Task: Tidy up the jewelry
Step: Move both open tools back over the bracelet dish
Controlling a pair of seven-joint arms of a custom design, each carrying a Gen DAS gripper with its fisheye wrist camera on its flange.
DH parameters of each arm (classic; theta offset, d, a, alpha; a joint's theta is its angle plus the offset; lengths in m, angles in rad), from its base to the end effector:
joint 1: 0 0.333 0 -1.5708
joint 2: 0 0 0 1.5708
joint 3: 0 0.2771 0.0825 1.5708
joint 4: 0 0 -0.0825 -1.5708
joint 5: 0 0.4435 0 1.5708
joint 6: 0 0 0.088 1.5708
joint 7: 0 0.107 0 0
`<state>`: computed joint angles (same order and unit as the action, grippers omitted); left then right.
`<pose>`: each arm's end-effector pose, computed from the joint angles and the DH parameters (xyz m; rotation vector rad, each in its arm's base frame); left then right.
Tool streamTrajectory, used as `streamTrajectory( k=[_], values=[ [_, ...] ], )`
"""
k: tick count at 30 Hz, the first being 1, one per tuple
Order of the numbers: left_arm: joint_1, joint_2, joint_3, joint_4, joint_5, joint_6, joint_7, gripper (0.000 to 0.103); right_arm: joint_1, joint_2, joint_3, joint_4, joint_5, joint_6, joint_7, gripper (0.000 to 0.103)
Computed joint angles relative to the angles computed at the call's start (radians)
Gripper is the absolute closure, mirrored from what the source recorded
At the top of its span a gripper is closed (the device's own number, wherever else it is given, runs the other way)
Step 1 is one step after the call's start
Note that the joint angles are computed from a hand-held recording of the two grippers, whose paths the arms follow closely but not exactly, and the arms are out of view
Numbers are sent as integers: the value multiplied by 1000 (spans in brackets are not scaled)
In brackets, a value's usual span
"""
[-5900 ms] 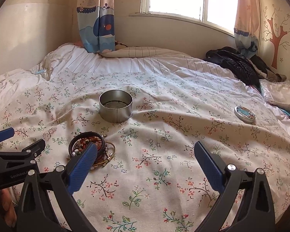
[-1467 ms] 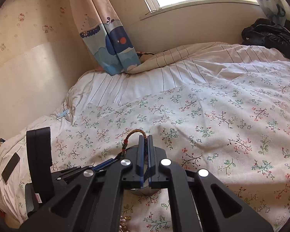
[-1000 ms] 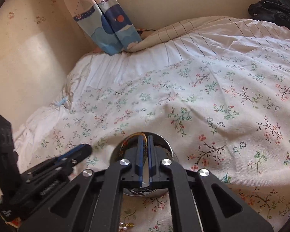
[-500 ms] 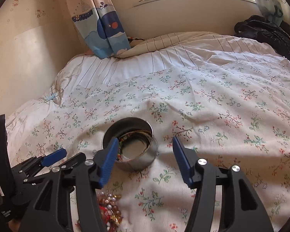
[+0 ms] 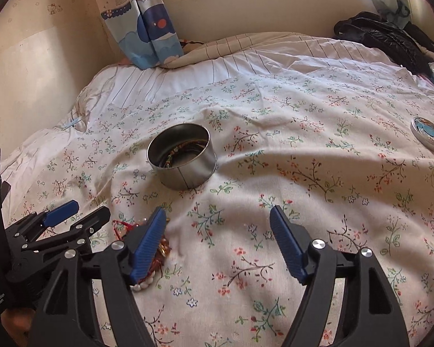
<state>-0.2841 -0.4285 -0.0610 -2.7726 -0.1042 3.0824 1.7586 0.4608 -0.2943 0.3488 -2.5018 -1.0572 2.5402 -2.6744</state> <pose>0.4475 -0.1495 0.3482 -1.3814 2.1665 -0.7712 0.3552 0.3784 0.3377 -1.3205 1.9994 -0.6417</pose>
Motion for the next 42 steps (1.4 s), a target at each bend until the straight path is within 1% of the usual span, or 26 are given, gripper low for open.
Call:
streamTrajectory(
  k=[3,7,14,19,20,21,23,25,26,27,29,32,35,38,41,42],
  values=[
    [1,-32,6,-28,0,-8,2,41,10,-5,5,-5,15,-10,-3,28],
    [8,-63,4,-56,7,-15,3,40,17,-7,10,-5,26,-23,-8,27],
    [0,-77,16,-68,9,-18,11,40,25,1,10,2,37,-34,-23,25],
    [-8,-76,26,-67,2,-23,17,40,27,8,6,6,39,-31,-32,21],
    [-14,-75,34,-66,-2,-28,24,40,28,9,5,6,42,-33,-36,20],
    [-32,-68,59,-60,-14,-34,40,39,29,11,4,8,47,-37,-41,19],
    [-86,-52,137,-37,-68,-72,89,39,33,16,4,13,62,-53,-53,15],
    [-114,-32,195,-10,-141,-111,126,39,36,16,1,12,77,-68,-58,15],
    [-120,-21,214,2,-173,-122,141,40,37,13,-1,8,80,-66,-57,15],
    [-113,-11,218,10,-195,-129,149,40,36,11,-2,4,82,-62,-55,15],
    [-93,4,208,20,-224,-133,162,40,35,11,-4,1,88,-58,-56,15],
    [-89,11,195,27,-272,-143,208,40,31,14,-8,0,94,-47,-66,15],
    [-84,3,148,14,-288,-126,264,40,28,19,-10,1,97,-35,-74,15],
    [-102,23,127,27,-308,-112,305,40,25,19,-10,-1,97,-26,-76,15],
    [-124,66,130,72,-361,-142,336,40,21,16,-11,-6,96,-16,-72,15],
    [-118,83,120,89,-373,-154,338,40,19,15,-11,-8,95,-12,-70,15]
  ],
)
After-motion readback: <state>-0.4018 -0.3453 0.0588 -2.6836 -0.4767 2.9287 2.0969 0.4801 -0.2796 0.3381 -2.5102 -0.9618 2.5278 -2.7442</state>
